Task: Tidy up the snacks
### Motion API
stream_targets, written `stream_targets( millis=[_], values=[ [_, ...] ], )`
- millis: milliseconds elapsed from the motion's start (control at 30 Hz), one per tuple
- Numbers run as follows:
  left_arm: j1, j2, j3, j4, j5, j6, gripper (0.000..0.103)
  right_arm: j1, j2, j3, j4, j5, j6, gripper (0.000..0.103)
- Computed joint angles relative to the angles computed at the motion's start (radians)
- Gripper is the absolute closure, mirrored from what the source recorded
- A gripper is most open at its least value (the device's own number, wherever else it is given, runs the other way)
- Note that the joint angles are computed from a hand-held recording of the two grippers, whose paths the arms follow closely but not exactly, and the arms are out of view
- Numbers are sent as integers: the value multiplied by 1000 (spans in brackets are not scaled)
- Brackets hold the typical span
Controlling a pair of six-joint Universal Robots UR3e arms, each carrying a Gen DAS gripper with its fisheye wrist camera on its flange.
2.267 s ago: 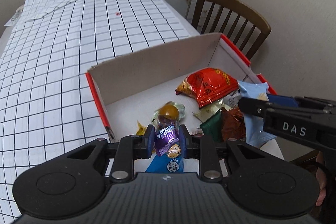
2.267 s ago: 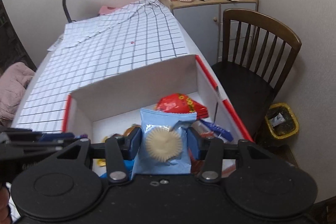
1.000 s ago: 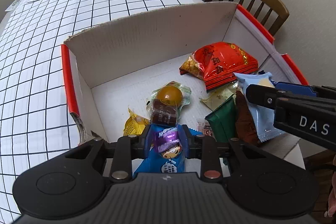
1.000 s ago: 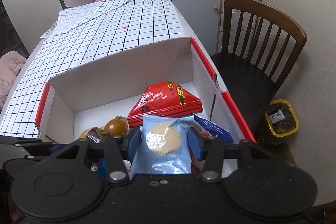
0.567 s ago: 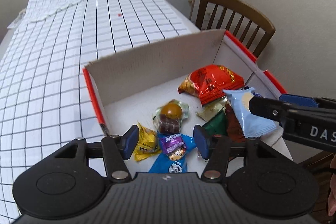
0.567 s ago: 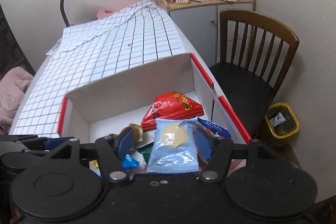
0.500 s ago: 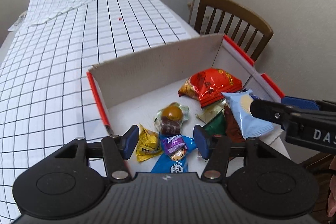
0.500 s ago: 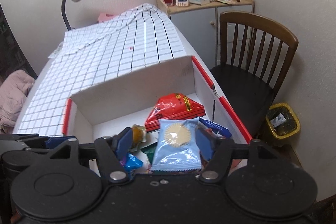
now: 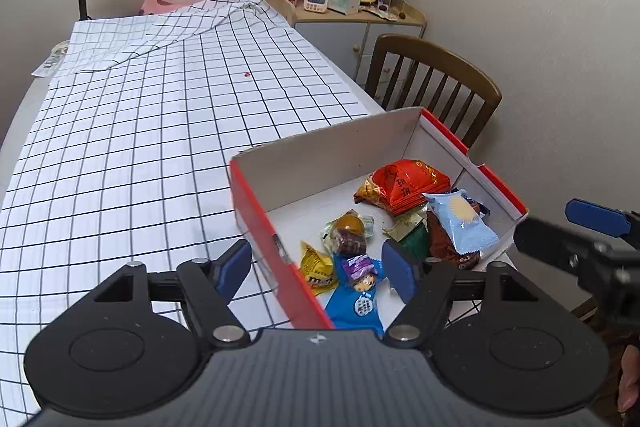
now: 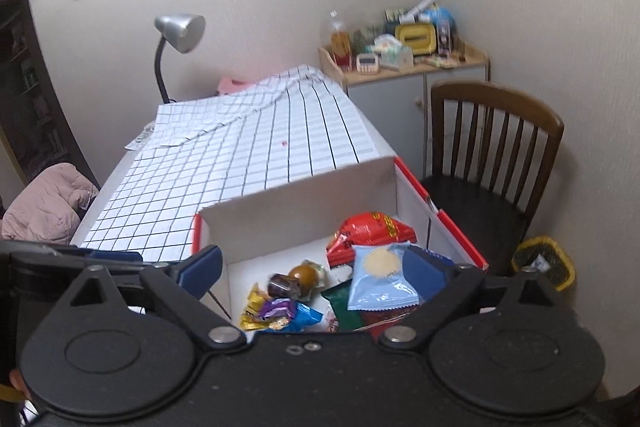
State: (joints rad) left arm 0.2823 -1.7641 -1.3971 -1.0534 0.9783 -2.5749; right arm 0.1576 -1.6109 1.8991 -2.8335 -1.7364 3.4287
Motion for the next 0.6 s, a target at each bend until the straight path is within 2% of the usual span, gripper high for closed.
stream_targets(
  millis=[133,400,500,600],
  values=[
    [60,52,-32,-32,-41,51,16,89,19,-3,-48,-93,8,0],
    [145,133,-73,-104,-93,151,9,206,38,5,-91,-199,130,0],
    [171,160,-86,-126,-106,182,9,233,33,10,-72,-218,188,0],
    [198,196,-118,-126,-131,209,9,277,53,-9,-62,-281,215,0]
  ],
)
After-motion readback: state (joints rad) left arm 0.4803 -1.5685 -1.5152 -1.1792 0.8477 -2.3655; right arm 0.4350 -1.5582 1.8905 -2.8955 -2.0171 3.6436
